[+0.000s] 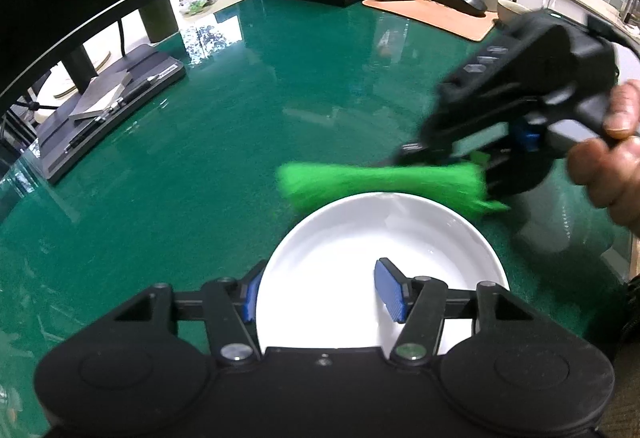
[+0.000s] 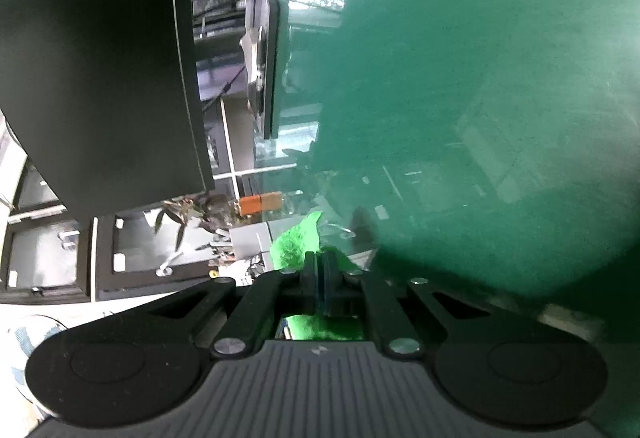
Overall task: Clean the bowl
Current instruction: 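Hold the bowl with the left tool while the right tool drags the cloth along the rim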
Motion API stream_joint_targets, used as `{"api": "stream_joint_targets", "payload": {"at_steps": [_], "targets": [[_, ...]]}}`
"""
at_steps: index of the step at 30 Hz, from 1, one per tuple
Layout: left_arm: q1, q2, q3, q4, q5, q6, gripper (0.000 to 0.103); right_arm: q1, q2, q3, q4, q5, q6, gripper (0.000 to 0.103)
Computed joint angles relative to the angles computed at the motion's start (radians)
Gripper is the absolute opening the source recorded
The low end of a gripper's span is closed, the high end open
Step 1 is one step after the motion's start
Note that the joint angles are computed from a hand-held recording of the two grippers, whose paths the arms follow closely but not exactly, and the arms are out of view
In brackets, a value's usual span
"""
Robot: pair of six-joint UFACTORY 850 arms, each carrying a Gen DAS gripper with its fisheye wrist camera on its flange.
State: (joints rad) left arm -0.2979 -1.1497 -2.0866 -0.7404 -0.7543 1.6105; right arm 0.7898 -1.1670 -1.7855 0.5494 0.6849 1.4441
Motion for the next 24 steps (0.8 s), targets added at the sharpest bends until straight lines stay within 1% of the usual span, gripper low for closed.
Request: {"api": "stream_joint_targets", "payload": {"at_steps": [2, 4, 9, 11, 13, 15, 16, 17, 20, 22, 24], "targets": [[0.0, 0.005, 0.01, -0.009, 0.006, 0.014, 0.056, 0.012, 0.019, 0.046, -0.003, 0.033, 0.039, 0.005], [-0.001, 0.008, 0.014, -0.01, 0.009, 0.017, 0.055, 0.014, 0.018, 0.048, 0.0, 0.041, 0.051, 0.005], [-0.002, 0.017, 0.031, -0.016, 0.018, 0.021, 0.055, -0.022, -0.062, -0.098, -0.03, -0.044, -0.002, 0.005], [-0.001, 0.014, 0.026, -0.018, 0.013, 0.013, 0.056, -0.028, -0.077, -0.125, -0.041, -0.06, -0.009, 0.005], [0.002, 0.001, 0.005, -0.018, -0.001, -0.022, 0.057, -0.03, -0.082, -0.136, -0.041, -0.067, -0.014, 0.005], [0.006, -0.02, -0.033, 0.0, -0.009, -0.126, 0.055, -0.028, -0.072, -0.118, -0.027, -0.063, -0.013, 0.005], [0.01, -0.022, -0.038, 0.006, -0.004, -0.176, 0.053, -0.027, -0.067, -0.108, -0.02, -0.062, -0.013, 0.005], [0.015, -0.023, -0.041, 0.011, 0.0, -0.225, 0.052, -0.026, -0.062, -0.102, -0.014, -0.063, -0.016, 0.005], [0.031, -0.006, -0.011, -0.019, -0.014, -0.245, 0.053, -0.023, -0.052, -0.089, -0.002, -0.069, -0.032, 0.005], [0.036, 0.023, 0.044, -0.03, 0.0, -0.218, 0.053, -0.023, -0.052, -0.092, 0.004, -0.074, -0.041, 0.005], [0.036, 0.029, 0.058, -0.027, 0.004, -0.212, 0.051, -0.024, -0.054, -0.1, 0.004, -0.086, -0.045, 0.005]]}}
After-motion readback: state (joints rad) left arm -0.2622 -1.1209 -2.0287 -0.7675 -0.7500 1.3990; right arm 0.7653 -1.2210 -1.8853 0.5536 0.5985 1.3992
